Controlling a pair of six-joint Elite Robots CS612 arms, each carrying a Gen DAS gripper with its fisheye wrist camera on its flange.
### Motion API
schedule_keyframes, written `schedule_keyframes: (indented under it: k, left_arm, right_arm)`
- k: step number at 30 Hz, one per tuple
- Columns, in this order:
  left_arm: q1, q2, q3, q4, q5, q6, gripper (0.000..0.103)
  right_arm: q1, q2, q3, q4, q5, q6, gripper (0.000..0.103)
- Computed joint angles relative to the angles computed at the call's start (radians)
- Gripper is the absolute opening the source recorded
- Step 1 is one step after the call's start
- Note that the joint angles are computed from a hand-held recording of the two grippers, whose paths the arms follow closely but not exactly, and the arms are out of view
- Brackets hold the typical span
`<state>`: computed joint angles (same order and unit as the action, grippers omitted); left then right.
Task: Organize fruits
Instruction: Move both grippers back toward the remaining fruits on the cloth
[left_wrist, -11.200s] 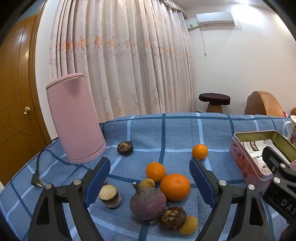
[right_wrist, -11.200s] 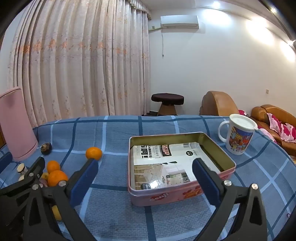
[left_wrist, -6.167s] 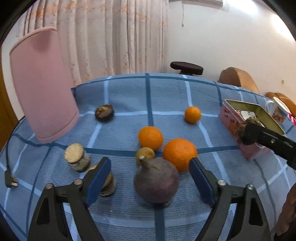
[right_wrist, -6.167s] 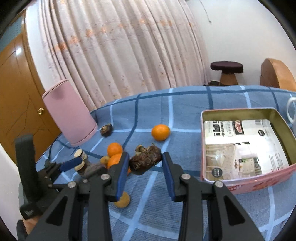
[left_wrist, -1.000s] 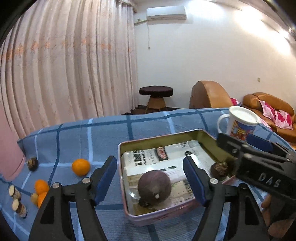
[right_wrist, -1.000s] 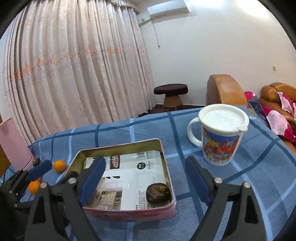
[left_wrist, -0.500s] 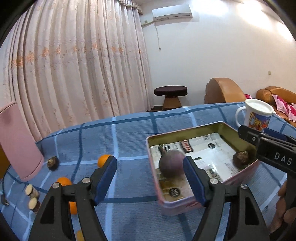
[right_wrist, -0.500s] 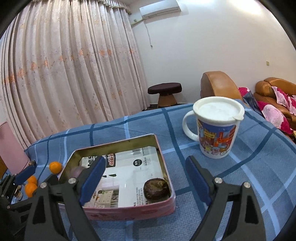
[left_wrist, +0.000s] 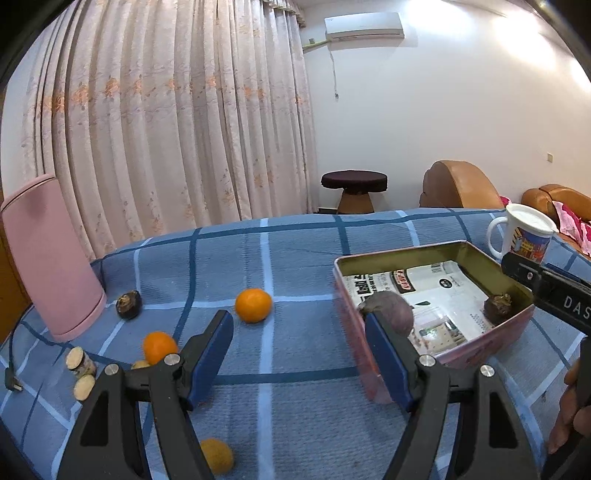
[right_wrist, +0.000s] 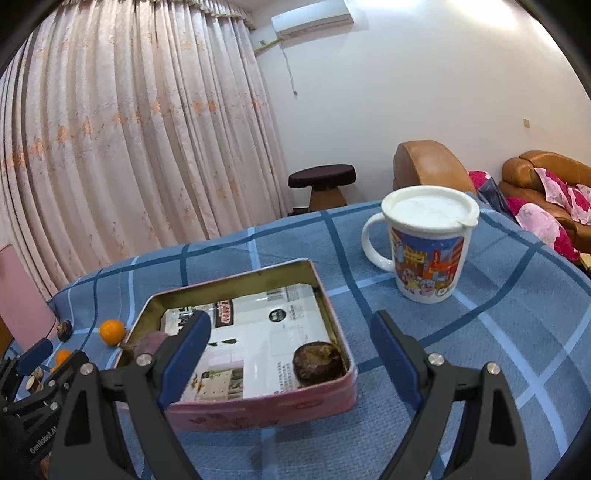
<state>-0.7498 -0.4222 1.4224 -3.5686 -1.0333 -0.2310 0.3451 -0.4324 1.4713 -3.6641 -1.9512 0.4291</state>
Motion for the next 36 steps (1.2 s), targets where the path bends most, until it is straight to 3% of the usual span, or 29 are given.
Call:
schedule_keyframes:
  k: [21,29,36]
  left_arm:
    - [0.039,-0.033,0.089,-0.034,0.015,-0.034,0.075]
    - [0.070,-0.047,0.123,-0.028,0.034,-0.068,0.075]
    - [0.107,-0.062,0.151,0.002,0.060,-0.122,0.075]
  right_arm:
    - [0.070,0.009,-0.033,0.041,0.026,-0.052,0.090]
    - [0.092,0.017,-0.063,0.083,0.077,-0.083,0.081]
    - [0.106,0.027,-0.101,0.155,0.163,-0.112,0.076]
